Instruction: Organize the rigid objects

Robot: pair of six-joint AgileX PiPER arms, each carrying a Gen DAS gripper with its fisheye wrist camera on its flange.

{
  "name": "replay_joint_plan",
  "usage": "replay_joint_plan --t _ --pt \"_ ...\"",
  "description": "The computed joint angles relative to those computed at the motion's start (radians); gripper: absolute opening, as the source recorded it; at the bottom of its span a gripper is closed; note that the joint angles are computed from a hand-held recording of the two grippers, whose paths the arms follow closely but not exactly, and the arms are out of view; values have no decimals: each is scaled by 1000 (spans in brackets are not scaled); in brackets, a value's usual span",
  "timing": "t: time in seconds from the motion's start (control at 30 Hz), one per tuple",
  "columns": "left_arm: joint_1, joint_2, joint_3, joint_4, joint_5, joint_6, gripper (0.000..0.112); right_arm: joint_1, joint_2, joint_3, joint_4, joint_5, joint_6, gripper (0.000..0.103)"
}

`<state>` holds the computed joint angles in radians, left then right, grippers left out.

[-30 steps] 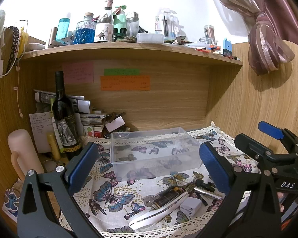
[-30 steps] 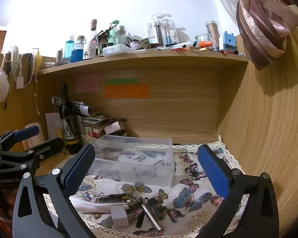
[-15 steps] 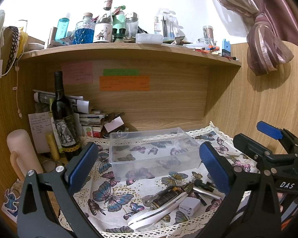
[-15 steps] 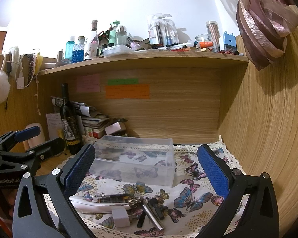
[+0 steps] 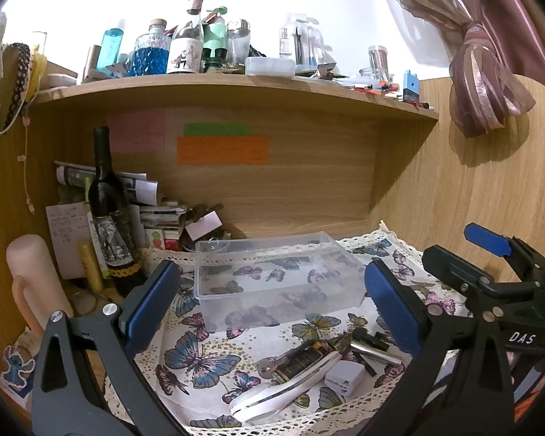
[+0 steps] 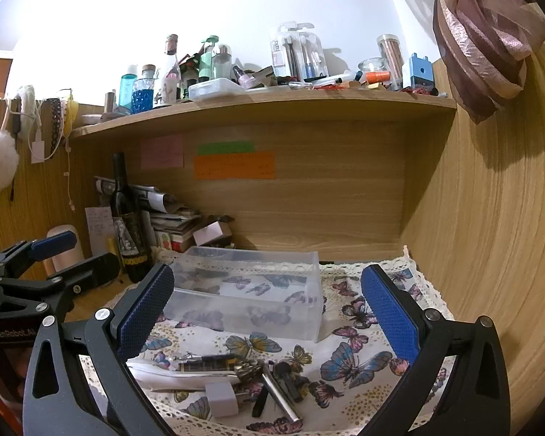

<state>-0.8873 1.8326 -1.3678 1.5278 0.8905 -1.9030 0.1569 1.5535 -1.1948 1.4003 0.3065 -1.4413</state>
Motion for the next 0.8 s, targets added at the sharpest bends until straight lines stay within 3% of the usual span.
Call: replay_joint_plan --t 0.07,0.13,0.17,0.2,0.4,0.67,0.8 --pt "7 -2 7 1 -5 -11 100 -4 7 -5 -16 -1 19 102" --pt "17 -1 6 -15 -11 -1 84 -17 23 -16 -61 12 67 91" --pt "26 1 1 -37 -17 15 82 -23 32 -25 -105 19 115 87" --pt "34 -1 3 -47 -30 20 82 -31 44 -36 -146 36 157 82" --pt "79 10 39 -137 -81 57 80 -56 91 -27 -303 51 276 78" --pt "143 69 88 -322 -264 130 76 -80 170 -34 -540 114 467 73" --pt "150 109 75 -374 -308 154 76 -82 210 -49 -608 158 518 68"
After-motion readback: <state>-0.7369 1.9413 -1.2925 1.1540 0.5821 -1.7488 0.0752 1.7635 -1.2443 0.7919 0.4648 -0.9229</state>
